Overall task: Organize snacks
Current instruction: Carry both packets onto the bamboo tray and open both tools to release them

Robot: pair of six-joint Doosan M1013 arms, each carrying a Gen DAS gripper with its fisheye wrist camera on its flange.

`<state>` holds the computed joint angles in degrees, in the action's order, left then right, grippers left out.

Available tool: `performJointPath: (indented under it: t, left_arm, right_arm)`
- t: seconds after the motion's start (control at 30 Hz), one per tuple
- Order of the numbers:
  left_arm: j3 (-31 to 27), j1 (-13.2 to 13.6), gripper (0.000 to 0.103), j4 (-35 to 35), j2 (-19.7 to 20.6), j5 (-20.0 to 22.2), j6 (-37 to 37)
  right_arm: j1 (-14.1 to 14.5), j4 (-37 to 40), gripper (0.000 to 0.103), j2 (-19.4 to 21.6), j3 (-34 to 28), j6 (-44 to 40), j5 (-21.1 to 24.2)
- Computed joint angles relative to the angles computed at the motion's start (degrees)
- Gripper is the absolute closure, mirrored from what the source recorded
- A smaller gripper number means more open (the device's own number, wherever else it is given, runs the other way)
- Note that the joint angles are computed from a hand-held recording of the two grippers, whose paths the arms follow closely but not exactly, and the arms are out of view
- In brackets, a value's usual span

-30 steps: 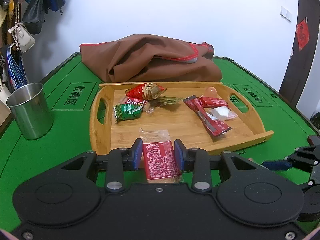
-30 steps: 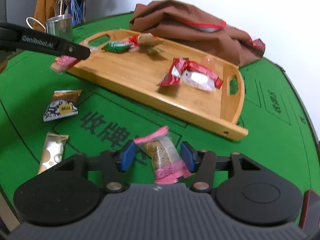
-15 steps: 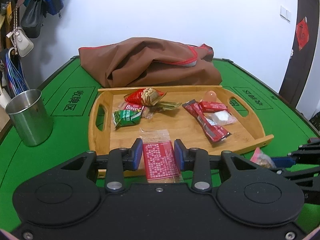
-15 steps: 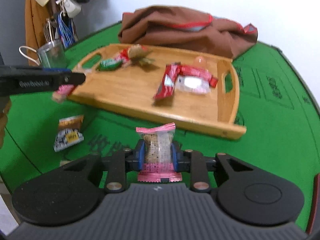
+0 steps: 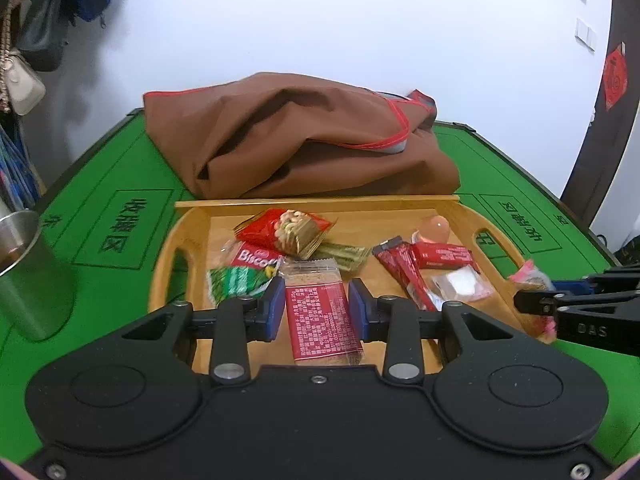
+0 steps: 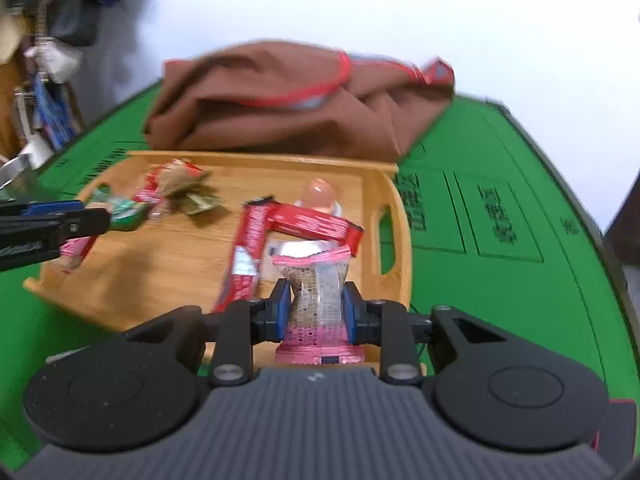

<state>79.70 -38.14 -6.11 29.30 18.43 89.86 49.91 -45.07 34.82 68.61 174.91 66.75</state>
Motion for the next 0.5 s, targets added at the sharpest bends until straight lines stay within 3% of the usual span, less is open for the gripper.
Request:
performJointPath:
  t: [0.27,0.5]
  left_arm:
    - [-7.02,0.31,0.070,3.06,5.14,7.55,-4.63]
    - [-8.29,0.50,0.070,3.72,6.51,8.70,-5.89]
  right_arm:
    - [-2.55,4.66,0.072,1.35,-0.57,0.76,-1.32]
    - [-2.74,3.55,0.071,2.05,-0.58,1.87,-1.76]
